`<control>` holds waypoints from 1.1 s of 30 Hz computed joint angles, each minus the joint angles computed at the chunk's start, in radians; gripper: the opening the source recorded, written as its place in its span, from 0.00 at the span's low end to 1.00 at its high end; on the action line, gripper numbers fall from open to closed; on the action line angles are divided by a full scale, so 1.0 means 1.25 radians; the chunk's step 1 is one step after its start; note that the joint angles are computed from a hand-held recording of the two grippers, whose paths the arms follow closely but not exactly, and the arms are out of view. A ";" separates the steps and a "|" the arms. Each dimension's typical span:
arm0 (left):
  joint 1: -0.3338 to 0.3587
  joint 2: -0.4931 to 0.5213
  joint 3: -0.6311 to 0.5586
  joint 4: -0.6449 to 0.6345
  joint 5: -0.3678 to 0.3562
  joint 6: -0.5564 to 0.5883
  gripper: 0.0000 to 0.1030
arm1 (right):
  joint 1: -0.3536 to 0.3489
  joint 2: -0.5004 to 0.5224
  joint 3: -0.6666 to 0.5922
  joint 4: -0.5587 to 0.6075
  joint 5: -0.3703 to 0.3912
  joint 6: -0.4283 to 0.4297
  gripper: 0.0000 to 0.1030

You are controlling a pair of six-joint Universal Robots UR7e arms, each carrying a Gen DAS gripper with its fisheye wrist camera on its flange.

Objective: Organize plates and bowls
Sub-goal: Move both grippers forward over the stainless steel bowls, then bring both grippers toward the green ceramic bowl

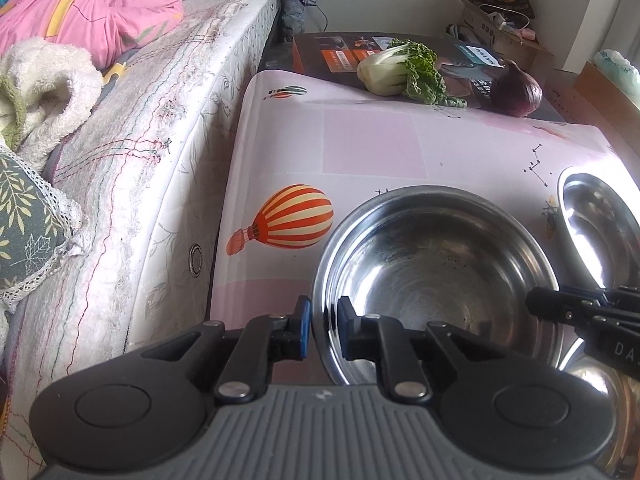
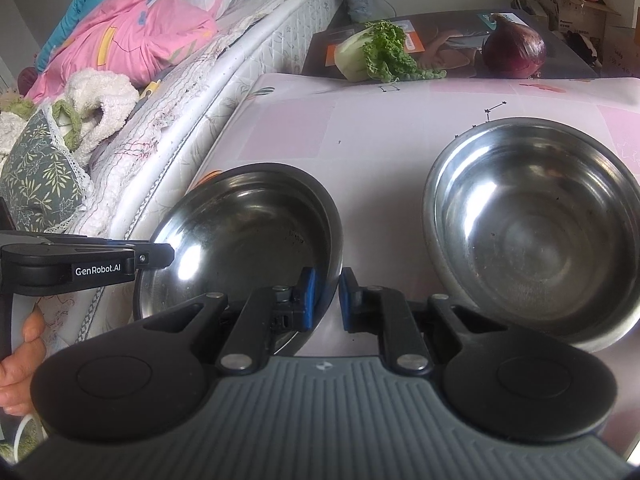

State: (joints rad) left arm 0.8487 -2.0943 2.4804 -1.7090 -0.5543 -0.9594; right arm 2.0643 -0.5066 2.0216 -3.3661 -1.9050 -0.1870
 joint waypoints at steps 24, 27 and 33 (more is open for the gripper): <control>-0.134 -0.088 -0.048 0.317 -0.002 -0.229 0.15 | 0.052 -0.054 0.034 -0.006 0.005 0.003 0.12; -0.170 -0.081 -0.061 0.374 -0.007 -0.284 0.15 | 0.051 -0.075 0.052 -0.010 0.016 0.007 0.12; -0.240 -0.042 -0.087 0.442 -0.024 -0.365 0.15 | 0.041 -0.130 0.086 -0.002 0.027 0.025 0.12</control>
